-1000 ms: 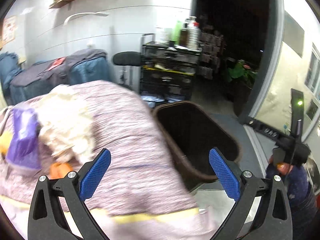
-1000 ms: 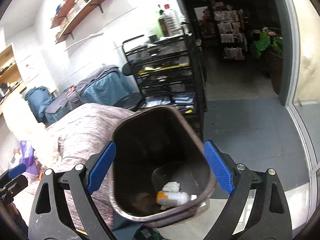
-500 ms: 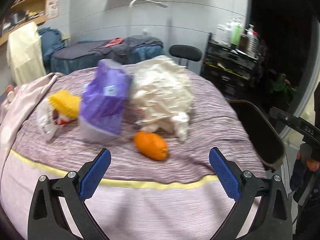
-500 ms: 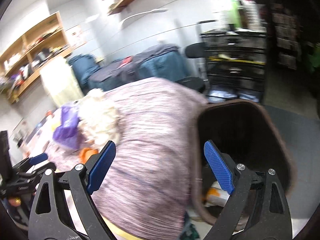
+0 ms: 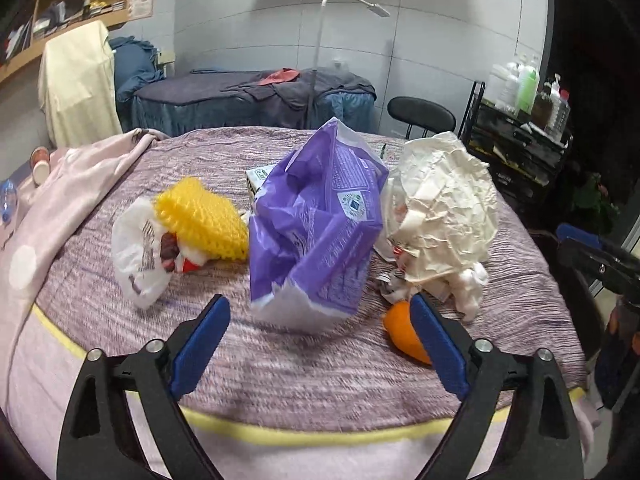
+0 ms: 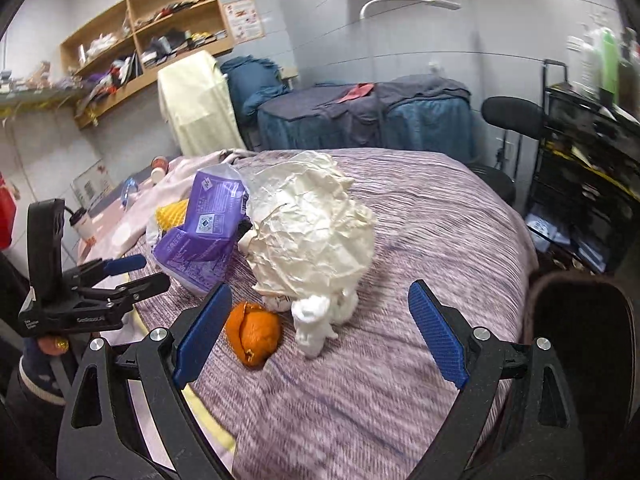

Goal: Collect trash
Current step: 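Grasp the crumpled cream paper with the right tool while the left tool grasps the purple bag, then carry the cream paper over the bin and open the right tool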

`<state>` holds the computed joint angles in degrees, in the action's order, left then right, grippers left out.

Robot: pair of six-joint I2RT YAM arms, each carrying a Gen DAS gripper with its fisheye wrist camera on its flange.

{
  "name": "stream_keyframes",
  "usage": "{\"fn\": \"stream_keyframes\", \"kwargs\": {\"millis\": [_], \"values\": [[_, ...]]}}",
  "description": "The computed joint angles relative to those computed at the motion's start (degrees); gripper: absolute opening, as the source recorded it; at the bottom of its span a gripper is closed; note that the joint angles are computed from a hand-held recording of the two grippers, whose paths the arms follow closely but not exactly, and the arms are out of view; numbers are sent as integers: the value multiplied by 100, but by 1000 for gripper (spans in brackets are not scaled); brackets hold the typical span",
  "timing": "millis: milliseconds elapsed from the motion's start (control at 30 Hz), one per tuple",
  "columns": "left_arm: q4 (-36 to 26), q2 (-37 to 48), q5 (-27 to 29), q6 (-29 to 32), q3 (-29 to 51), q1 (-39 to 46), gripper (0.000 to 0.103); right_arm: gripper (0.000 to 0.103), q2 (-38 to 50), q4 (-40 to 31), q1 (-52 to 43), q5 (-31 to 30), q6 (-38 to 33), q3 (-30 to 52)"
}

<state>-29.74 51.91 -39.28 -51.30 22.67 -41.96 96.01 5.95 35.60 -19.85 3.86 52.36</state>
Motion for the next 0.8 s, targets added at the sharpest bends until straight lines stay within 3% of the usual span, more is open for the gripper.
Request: {"fn": "stream_keyframes", "kwargs": {"millis": [167, 367, 433, 500, 567, 800], "values": [[738, 352, 504, 918, -42, 884, 75, 89, 952, -496, 8, -178, 33, 1197], [1158, 343, 954, 1251, -196, 1364, 44, 89, 1836, -751, 154, -30, -65, 2259], [1220, 381, 977, 1215, -211, 1347, 33, 78, 2119, -890, 216, 128, -93, 2583], [1238, 421, 972, 1160, -214, 1288, 26, 50, 2355, -1073, 205, -33, -92, 2858], [1263, 427, 917, 1075, -237, 1178, 25, 39, 2407, -1065, 163, -299, -85, 2881], [624, 162, -30, 375, -29, 210, 21, 32, 1639, -224, 15, -335, 272, 1891]]}}
